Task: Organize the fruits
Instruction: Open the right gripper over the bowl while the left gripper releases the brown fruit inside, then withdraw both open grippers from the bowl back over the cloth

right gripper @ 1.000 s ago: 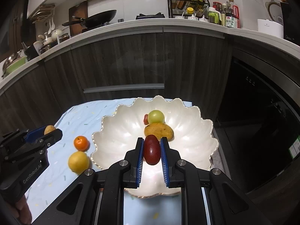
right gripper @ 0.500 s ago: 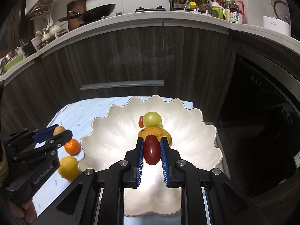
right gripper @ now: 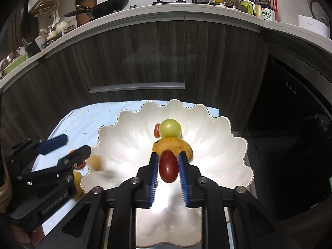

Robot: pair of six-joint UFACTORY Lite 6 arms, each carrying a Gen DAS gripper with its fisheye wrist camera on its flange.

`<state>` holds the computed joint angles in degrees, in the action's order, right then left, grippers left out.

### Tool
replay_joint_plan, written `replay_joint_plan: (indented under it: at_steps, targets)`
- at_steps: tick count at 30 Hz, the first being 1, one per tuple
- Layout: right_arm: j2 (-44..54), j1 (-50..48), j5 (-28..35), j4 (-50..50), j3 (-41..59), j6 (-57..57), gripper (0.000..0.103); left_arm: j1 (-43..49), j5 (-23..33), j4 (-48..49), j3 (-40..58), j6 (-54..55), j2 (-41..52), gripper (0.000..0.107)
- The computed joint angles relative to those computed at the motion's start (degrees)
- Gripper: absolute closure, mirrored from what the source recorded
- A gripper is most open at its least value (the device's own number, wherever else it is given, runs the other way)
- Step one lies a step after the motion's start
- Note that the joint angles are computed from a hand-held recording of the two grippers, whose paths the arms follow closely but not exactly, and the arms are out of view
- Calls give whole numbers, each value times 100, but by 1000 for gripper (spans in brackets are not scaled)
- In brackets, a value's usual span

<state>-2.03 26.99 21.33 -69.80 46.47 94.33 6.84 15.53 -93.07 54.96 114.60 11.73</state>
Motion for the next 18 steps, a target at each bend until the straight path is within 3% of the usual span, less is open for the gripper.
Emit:
replay_joint_plan:
  at_steps: [1,6,11,18]
  targets:
    - [-28,45,105,-90,-17,118,54,0,-23,-16,-8,13,-14,47]
    - [-127,211,467,-123,-19,202,40,77,-60,80,4,-126,-45,37]
    - [-277,309,595,-50,-40,166,33,172,-68,-10,-89,-78,-240,23]
    - [-470,515,833,107,-27,46,32,315,-20,295,-185,-380,-460,21]
